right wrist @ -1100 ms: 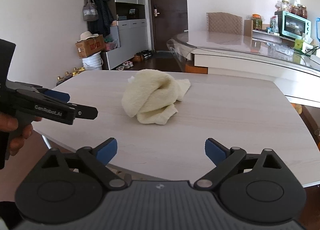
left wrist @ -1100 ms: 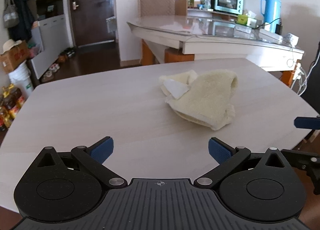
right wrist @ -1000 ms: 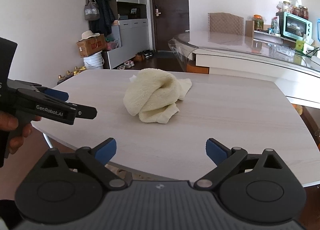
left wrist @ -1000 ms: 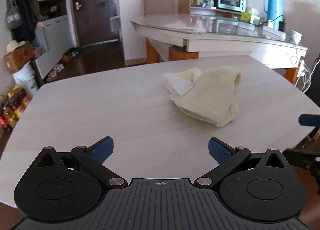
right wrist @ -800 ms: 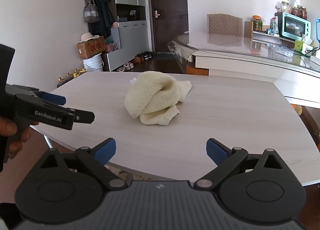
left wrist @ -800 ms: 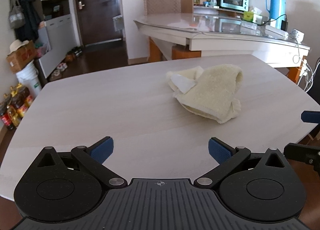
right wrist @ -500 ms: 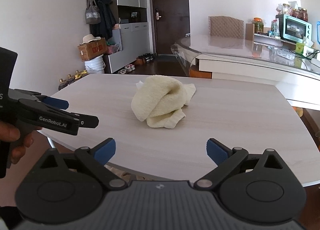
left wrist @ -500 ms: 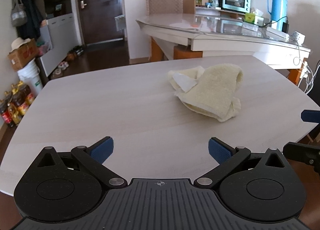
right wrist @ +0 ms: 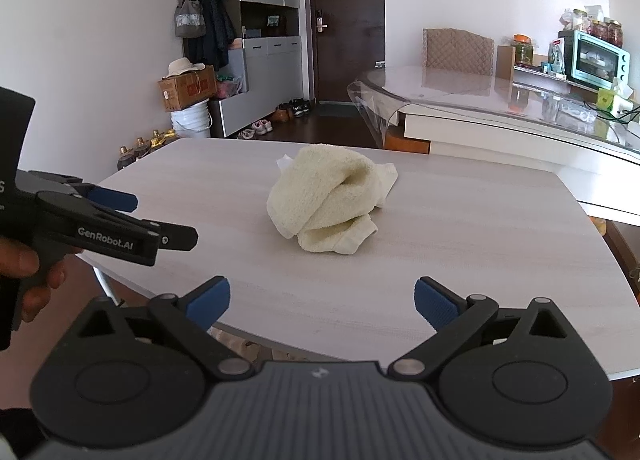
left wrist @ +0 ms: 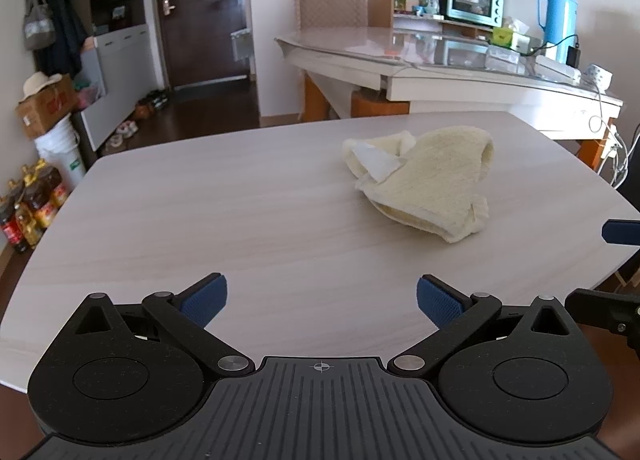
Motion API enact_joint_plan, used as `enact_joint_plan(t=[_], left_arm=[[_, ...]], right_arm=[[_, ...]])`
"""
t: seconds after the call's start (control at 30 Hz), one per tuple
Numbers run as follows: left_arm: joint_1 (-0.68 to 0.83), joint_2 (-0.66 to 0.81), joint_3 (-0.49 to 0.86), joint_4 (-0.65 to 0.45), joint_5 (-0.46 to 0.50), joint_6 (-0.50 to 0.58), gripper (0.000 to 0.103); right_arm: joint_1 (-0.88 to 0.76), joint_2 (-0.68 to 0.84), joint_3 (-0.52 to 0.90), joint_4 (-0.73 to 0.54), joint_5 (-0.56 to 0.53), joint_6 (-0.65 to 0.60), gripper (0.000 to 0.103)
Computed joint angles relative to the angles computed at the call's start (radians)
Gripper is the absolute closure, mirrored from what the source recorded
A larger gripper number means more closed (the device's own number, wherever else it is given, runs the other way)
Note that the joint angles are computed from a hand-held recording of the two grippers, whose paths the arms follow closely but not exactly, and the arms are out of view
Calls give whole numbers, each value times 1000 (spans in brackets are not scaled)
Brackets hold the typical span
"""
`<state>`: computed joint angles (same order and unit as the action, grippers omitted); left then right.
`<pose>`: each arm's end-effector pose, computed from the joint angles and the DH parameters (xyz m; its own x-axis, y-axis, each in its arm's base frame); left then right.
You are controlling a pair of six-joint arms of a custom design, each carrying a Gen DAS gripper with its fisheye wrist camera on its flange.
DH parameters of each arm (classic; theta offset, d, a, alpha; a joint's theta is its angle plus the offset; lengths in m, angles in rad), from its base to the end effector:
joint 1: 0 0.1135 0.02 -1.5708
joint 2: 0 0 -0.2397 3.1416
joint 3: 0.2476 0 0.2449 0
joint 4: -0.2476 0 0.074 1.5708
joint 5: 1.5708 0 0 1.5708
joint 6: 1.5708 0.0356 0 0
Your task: Fold towel
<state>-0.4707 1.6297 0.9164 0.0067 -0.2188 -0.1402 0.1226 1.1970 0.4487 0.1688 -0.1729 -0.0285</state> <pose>0.3026 -0.1453 0.1722 -0.6143 0.1595 -0.7728 0.2118 0.9767 0.0333 0.2360 0.0353 0.1594 -0.5358 -0.0943 -0.8391 -0.2787 0.9578 0.0703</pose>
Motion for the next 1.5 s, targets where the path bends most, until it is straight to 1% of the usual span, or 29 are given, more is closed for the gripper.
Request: enact_joint_plan(t=[0.23, 0.37, 0.67, 0.77, 0.9, 1.0, 1.03, 1.07, 1.1, 1.13, 1.2, 1.27, 1.37, 1.5], left_arm=[[23, 14, -3, 23, 12, 14, 0], [37, 22, 6, 29, 10, 20, 0], [83, 42, 34, 46, 32, 38, 0], [100, 55, 51, 46, 44, 44, 0], [120, 79, 78, 42, 57, 51, 0], [132, 103, 101, 36, 65, 51, 0], [134, 113, 109, 34, 69, 50, 0], [136, 123, 118, 33, 72, 49, 0], [136, 134, 126, 31, 75, 48, 0], [136, 144, 135, 29, 77, 48, 0], [131, 169, 157, 22, 80, 49, 0], [126, 187, 171, 22, 85, 52, 0], [110, 220, 206, 18, 90, 56, 0], [84, 265, 255, 23, 107, 70, 0]], right_arm=[[5, 28, 34, -1, 3, -30, 3], [-1, 63, 81, 21, -2, -49, 3], [60, 219, 228, 67, 27, -111, 3], [88, 288, 285, 79, 54, -131, 3], [128, 383, 362, 75, 118, -139, 8], [142, 429, 396, 69, 145, -151, 17], [145, 446, 407, 67, 156, -159, 26], [145, 457, 415, 64, 166, -167, 37], [140, 465, 420, 60, 171, -166, 66], [128, 468, 425, 50, 160, -160, 84], [97, 450, 406, 58, 121, -130, 86], [48, 414, 357, 96, 82, -96, 88], [-39, 366, 289, 144, 27, -19, 88], [-164, 344, 234, 161, -6, 83, 88]])
